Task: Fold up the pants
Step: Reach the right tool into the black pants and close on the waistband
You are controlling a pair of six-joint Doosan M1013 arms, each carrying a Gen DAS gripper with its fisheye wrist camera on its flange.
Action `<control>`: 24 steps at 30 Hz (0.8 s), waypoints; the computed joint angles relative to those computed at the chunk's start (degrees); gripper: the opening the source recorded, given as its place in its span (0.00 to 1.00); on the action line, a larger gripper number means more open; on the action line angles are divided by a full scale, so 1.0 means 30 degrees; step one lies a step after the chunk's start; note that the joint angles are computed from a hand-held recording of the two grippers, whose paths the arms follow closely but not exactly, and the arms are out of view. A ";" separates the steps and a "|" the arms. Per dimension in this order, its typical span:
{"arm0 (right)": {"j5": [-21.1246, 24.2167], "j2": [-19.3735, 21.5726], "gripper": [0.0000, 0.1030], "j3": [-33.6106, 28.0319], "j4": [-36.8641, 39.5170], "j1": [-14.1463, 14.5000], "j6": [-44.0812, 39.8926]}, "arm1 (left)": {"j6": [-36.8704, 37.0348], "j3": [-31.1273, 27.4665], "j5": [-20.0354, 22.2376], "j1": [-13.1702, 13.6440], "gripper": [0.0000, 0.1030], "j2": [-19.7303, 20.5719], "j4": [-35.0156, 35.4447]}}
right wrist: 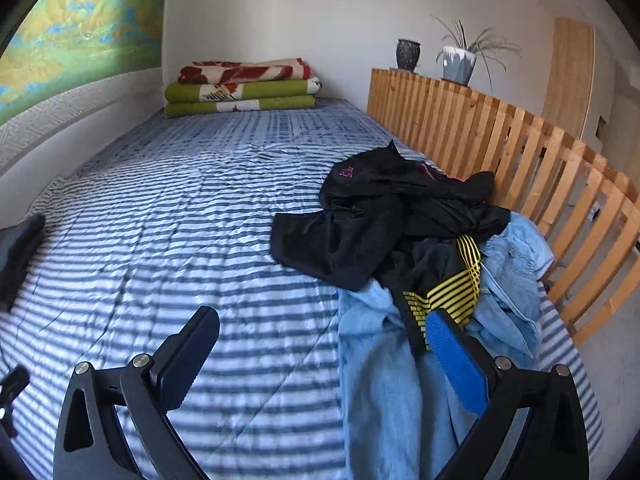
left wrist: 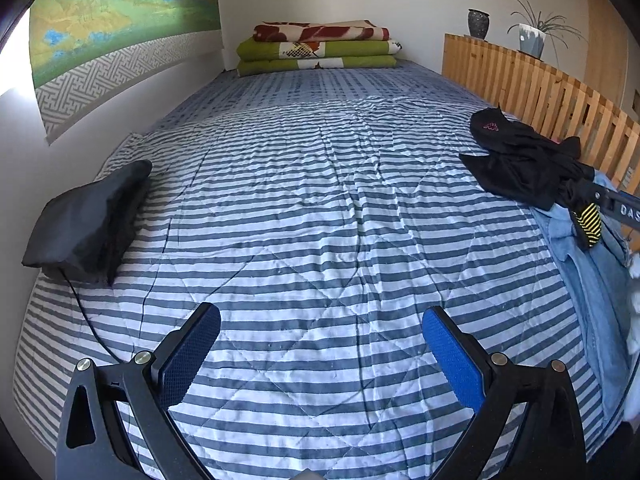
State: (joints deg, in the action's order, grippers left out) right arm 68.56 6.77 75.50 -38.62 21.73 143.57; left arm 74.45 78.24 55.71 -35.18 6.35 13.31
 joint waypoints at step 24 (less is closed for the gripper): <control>0.1878 0.5654 0.56 -0.6098 0.7765 -0.7030 -0.0999 | -0.0572 -0.0768 0.0485 0.1573 0.99 0.1861 -0.0804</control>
State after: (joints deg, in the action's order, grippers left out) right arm 74.19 23.73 57.20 -15.33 0.65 140.58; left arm 72.73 75.94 57.16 -30.46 11.93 10.90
